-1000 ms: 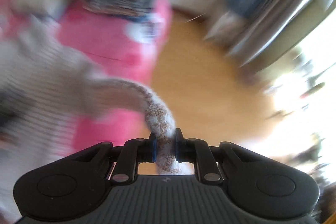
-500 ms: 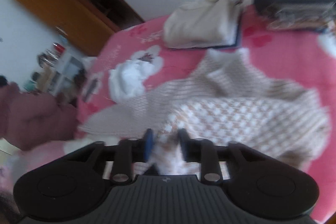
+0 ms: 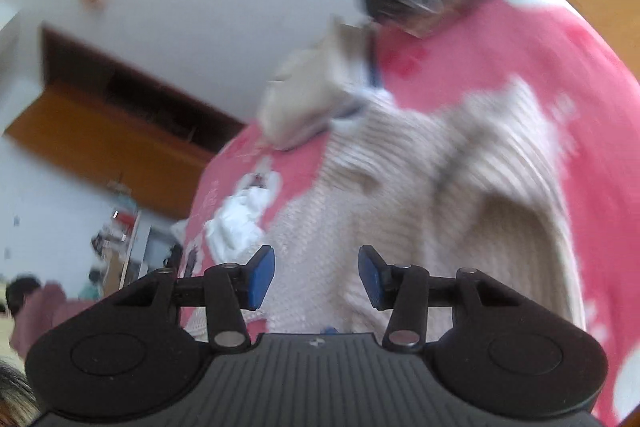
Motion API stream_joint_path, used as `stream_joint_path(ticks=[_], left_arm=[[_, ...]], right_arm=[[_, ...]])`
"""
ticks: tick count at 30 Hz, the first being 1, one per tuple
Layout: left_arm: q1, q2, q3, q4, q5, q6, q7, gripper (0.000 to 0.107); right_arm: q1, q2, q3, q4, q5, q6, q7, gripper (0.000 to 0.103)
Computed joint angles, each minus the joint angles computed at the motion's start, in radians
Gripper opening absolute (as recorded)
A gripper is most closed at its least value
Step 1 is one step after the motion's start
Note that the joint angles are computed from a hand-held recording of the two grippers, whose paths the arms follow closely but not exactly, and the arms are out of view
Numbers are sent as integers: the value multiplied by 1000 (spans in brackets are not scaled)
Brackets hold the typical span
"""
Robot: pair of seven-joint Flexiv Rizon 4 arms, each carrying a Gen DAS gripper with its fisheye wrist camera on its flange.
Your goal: Fold clothes
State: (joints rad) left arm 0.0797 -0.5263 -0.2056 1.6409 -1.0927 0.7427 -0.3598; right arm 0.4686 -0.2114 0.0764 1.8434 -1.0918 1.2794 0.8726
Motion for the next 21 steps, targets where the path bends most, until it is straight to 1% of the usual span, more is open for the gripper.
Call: stream_joint_path(ticks=[2, 5, 7, 10, 12, 15, 17, 19, 21], left_arm=[[-6, 0, 3, -2, 3, 14, -11, 69], [-8, 3, 5, 0, 10, 26, -29, 69], [-5, 7, 6, 3, 9, 28, -35, 69], [1, 15, 6, 9, 2, 20, -46, 70], [4, 16, 9, 10, 5, 8, -53, 71], [7, 15, 12, 7, 15, -13, -60, 73], [7, 13, 14, 6, 21, -17, -60, 74], [6, 10, 16, 4, 28, -19, -71, 75], [11, 9, 16, 0, 30, -27, -80, 75]], right_arm=[[8, -28, -31, 23, -95, 36, 149, 50], [9, -123, -69, -9, -172, 120, 268, 50], [15, -184, -79, -46, -143, 143, 257, 50], [37, -264, -92, -102, -51, 156, 200, 50], [65, -291, -127, -124, -37, 181, 217, 49], [84, -307, -130, -143, 34, 163, 145, 47], [119, -305, -177, -131, 33, 182, 169, 47], [176, -297, -266, -107, -10, 228, 252, 46], [222, -291, -348, -90, -76, 280, 348, 41]])
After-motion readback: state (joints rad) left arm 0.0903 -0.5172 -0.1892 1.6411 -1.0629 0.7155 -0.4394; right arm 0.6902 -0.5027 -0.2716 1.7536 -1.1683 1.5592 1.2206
